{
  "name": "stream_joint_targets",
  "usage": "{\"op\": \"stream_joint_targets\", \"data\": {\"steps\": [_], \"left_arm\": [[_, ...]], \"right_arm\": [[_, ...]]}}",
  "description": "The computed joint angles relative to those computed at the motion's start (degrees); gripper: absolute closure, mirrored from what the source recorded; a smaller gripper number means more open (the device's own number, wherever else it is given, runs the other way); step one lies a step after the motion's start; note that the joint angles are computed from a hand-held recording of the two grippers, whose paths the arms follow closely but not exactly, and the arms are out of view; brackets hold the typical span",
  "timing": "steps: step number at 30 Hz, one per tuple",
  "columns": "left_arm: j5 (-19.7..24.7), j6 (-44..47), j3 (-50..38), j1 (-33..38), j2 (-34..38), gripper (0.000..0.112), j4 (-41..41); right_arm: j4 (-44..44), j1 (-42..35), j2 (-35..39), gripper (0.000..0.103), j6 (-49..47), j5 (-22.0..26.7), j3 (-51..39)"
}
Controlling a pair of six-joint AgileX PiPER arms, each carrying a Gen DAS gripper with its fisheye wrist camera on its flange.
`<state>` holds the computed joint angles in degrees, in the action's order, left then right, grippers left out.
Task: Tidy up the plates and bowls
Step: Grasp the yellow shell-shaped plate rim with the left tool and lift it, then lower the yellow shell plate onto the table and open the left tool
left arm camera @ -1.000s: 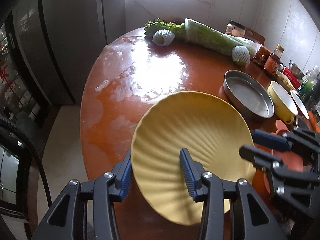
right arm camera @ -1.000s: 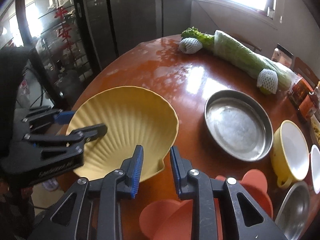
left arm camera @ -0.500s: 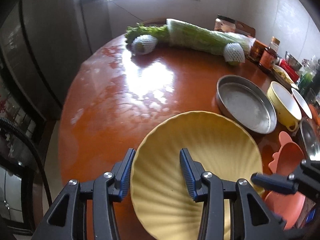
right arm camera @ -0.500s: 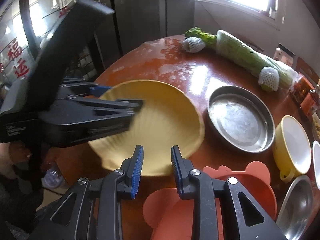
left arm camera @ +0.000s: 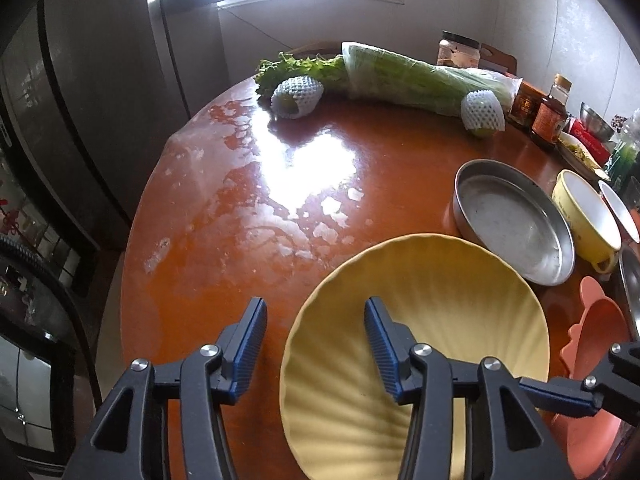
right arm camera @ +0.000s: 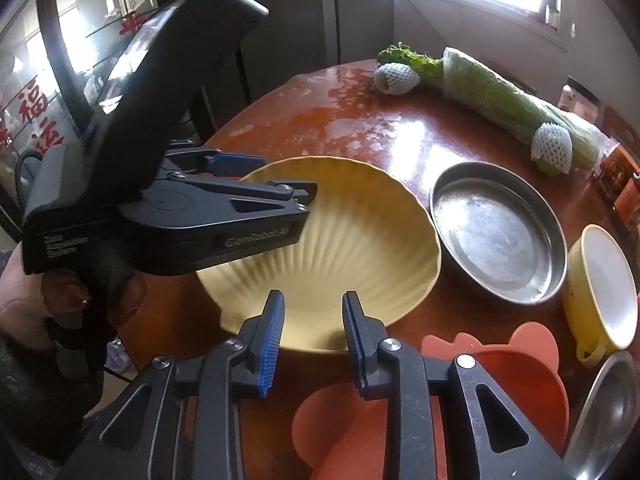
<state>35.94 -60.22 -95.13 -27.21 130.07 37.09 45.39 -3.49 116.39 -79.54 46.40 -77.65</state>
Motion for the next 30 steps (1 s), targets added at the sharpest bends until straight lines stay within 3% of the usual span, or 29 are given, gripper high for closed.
{"op": "stream_joint_targets", "data": {"steps": [6,8,10,17,30], "left_arm": [[-0.2,-6.3,3.8,0.1,-2.8,0.058,4.3],[-1.4,-9.1,6.5,0.0,-5.0,0.055,6.0],[-1.8,-12.4,8.6,-0.4,-6.9,0.051,8.6],[-1.5,-19.1,12.3,-4.2,-12.6,0.047,14.9],[1.3,-16.9,5.8,-14.2,-12.3,0.045,16.3]], "right_arm": [[3.3,-0.1,-1.7,0.067,-3.4,-0.2,2.3],[6.1,-1.6,-3.1,0.064,-5.4,0.6,3.2],[7.2,-3.3,-4.0,0.054,-5.2,1.8,3.0],[12.0,-9.9,-8.1,0.046,-7.4,3.5,4.4],[16.0,-22.0,-10.9,0.038,-11.5,6.3,5.6]]}}
